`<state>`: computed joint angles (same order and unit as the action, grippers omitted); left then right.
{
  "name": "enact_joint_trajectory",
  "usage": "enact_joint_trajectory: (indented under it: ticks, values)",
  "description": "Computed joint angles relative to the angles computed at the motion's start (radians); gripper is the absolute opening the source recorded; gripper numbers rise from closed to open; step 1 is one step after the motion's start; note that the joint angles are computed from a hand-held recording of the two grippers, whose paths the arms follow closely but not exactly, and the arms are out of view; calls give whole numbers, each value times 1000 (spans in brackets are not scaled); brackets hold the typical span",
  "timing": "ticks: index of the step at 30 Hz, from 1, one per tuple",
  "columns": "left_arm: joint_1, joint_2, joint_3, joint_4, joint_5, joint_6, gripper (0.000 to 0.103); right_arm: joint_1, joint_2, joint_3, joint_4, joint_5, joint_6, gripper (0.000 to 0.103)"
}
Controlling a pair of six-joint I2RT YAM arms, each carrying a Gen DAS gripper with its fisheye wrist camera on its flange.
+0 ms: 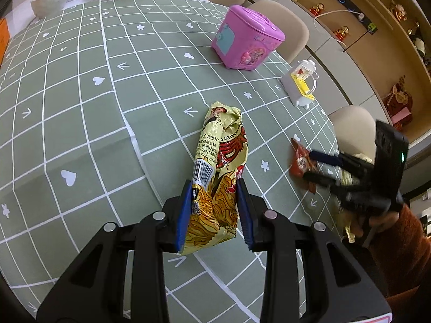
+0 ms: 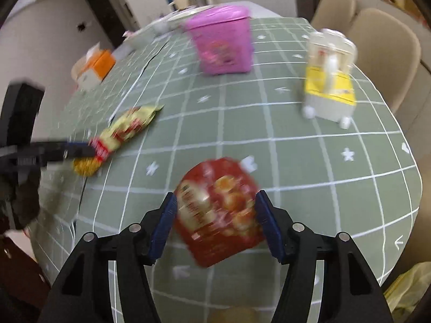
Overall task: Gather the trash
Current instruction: 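Grasp the red sauce packet with the right tool and lift it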
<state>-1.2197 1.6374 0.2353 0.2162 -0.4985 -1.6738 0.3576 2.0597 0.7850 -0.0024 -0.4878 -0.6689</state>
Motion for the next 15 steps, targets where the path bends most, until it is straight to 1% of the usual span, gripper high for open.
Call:
enact_joint_trajectory:
  ticks: [1, 2, 3, 5, 7, 8, 9, 10, 11, 12, 13, 15]
  values:
    - [-4, 9, 6, -2, -7, -10, 30, 26, -25, -63, 88, 52, -11, 58]
    - [-14, 20, 18, -15, -20, -31, 30, 45, -36, -104, 150, 87, -30, 58]
    - [-26, 35, 35, -34, -32, -55, 30, 53, -43, -140, 212, 100, -54, 58]
    - [-47, 67, 73, -74, -50, -93, 30, 26, -26, -108, 171, 58, -48, 57]
    - [-74, 105, 122, -133, -69, -152, 30, -5, -10, -96, 178, 18, -46, 51]
    - [-79, 118, 134, -139, -75, -169, 30, -12, -8, -101, 203, 22, -35, 43]
    - [-86, 134, 154, -159, -83, -196, 30, -16, -11, -106, 217, 29, -24, 32]
    - [-92, 145, 180, -197, -91, -225, 30, -21, -16, -107, 221, 38, -12, 27]
    - [-95, 149, 198, -224, -97, -242, 30, -26, -28, -109, 221, 39, -4, 19]
    - [-102, 146, 218, -262, -109, -264, 30, -37, -53, -117, 215, 34, 3, 16]
    - [-113, 138, 257, -333, -129, -292, 30, -43, -77, -125, 208, 32, 4, 15]
    - [-127, 123, 325, -445, -158, -313, 30, -65, -153, -151, 176, 21, -8, 14]
